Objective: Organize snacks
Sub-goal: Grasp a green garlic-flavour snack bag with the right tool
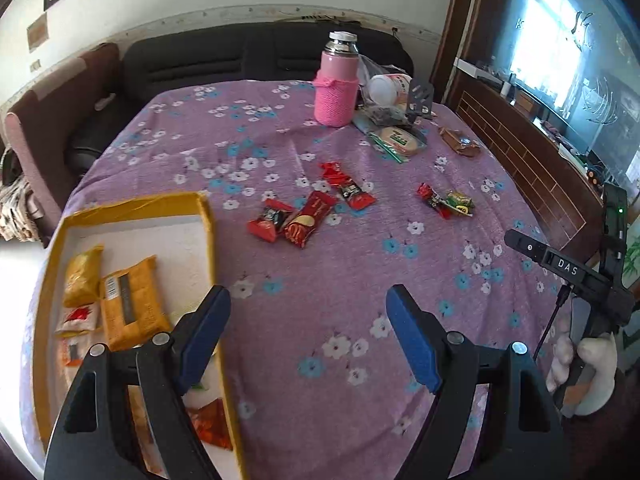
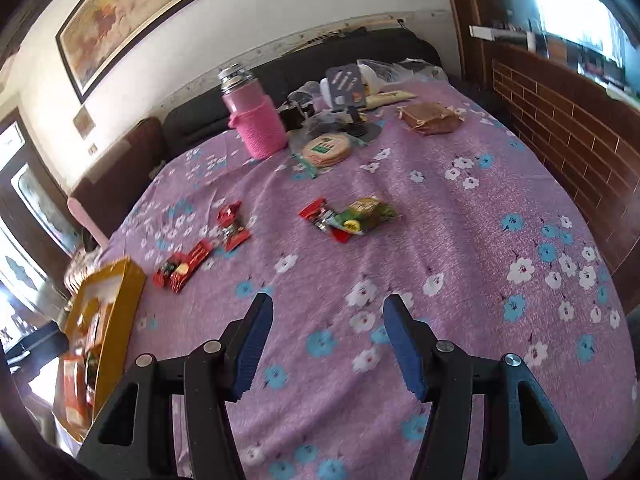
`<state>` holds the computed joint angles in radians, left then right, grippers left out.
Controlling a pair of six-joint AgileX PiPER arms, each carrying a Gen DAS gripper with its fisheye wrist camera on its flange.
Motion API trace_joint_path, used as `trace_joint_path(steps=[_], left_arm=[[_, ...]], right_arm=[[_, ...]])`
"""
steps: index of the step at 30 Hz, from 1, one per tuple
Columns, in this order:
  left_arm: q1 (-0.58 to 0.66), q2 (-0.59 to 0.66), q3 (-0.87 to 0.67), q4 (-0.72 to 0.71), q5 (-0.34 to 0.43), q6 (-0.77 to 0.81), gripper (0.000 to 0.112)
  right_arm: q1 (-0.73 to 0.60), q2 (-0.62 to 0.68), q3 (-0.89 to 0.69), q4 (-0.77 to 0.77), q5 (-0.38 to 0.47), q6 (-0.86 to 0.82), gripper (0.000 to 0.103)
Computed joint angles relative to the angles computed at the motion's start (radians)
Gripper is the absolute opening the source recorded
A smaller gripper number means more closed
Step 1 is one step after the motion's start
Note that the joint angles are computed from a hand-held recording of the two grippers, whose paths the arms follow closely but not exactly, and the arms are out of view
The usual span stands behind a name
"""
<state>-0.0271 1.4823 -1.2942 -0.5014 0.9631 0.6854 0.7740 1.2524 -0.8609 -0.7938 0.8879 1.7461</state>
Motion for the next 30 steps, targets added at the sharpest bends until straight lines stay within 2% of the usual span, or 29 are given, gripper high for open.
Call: trace_joint_path(steps=[1,3,6,9,13,16,19,26,30], left_arm=[[-0.022,0.035,-0.03,-0.005,0.007,-0.012,0.08],[-0.062,0.108,-0.091,-0.023,0.014,-0.024,0.08],[-0.105,0.218,-0.198,-0.024,0.012,-0.047,0.08],[-0.11,0.365,-0.381,0.003,0.105,-0.139,0.08],[-0.098,0.49,-0.547,-0.025,0.206,-0.19,0.08],[-0.121,0.537,-0.617,-0.022,0.232,-0.216,0.08],[-0.165,0.571,-0.661,-0.012,0.245,-0.236,0.08],[-0.324,0.629,-0.691,0.036,0.209,-0.281,0.08],[-0.418,0.688,-0.748,0.069,0.189,-0.327,0.08]], right_arm=[[-0.082,-0.024,0.03,0.022,-0.076,-0.051,0.061],[-0.203,-0.024,0.047,0.069,-0.175,-0.143,0.061],[-0.337,0.054,0.017,0.125,-0.3,-0.305,0.061],[-0.402,0.159,-0.048,0.15,-0.36,-0.414,0.061],[-0.491,0.25,-0.094,0.217,-0.424,-0.485,0.06],[-0.512,0.307,-0.127,0.212,-0.43,-0.48,0.061],[-0.504,0.347,-0.152,0.171,-0.395,-0.429,0.048],[-0.481,0.318,-0.121,0.112,-0.37,-0.398,0.039],[-0.535,0.224,-0.043,0.126,-0.448,-0.373,0.039]])
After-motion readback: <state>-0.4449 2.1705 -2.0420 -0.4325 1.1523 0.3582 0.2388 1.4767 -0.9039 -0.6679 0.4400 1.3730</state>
